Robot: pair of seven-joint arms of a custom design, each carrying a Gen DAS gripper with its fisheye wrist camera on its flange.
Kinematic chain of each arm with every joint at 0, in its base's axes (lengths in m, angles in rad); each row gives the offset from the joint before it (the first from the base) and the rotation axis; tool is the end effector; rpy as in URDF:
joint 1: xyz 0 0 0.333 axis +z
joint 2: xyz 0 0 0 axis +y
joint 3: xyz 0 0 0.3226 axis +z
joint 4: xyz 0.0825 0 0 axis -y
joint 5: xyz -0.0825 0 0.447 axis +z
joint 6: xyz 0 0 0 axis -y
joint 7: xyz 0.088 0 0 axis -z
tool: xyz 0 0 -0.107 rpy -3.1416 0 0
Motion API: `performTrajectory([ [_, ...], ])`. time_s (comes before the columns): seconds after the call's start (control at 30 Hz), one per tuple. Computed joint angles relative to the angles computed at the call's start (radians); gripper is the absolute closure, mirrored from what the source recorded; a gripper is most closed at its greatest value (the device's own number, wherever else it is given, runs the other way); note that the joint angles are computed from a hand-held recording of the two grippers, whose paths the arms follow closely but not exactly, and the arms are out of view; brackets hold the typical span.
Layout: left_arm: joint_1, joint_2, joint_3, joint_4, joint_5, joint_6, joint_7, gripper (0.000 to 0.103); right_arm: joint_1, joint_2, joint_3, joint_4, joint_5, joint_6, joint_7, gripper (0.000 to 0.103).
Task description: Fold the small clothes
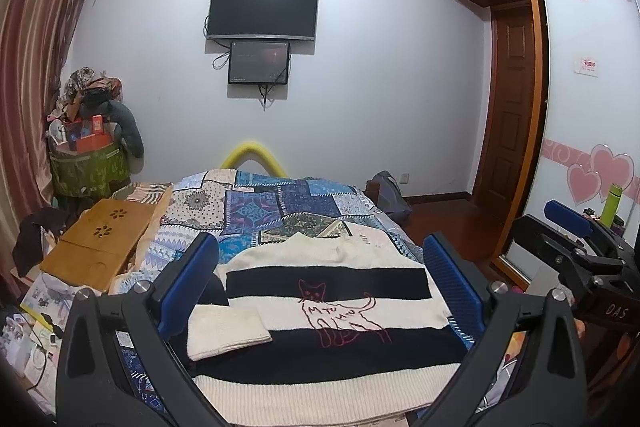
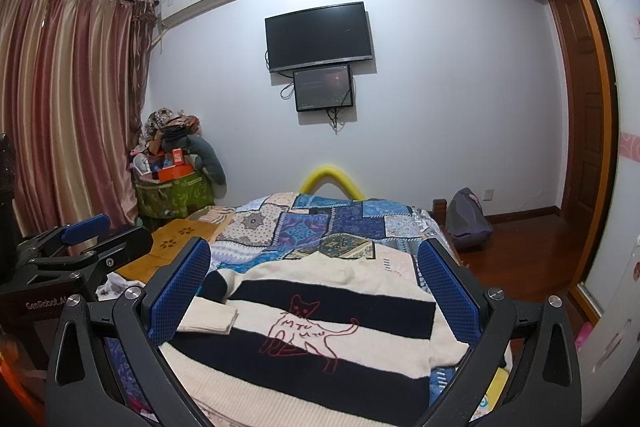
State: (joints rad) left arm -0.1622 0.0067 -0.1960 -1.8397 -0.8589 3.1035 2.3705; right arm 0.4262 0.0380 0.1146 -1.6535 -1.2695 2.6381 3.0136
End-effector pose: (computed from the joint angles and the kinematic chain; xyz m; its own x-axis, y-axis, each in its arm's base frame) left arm 0.6388 -0.1709 0.6355 -0.3593 -0.9309 0.0660 -0.2992 0.0479 -0.9530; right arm 0.5750 0.3719 0.6717 0.0251 -0.9964 -0.0812 -0.2521 0.0723 -0.9650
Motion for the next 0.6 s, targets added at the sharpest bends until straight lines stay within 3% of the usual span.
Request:
performTrajectory([
  [0.6,0.002,0.001,0.002,0.000,0.034,-0.007,-0.033,0.000,-0.005,-0.008,0.001,-0.006,0.010,-0.002,-0.002,0.000],
])
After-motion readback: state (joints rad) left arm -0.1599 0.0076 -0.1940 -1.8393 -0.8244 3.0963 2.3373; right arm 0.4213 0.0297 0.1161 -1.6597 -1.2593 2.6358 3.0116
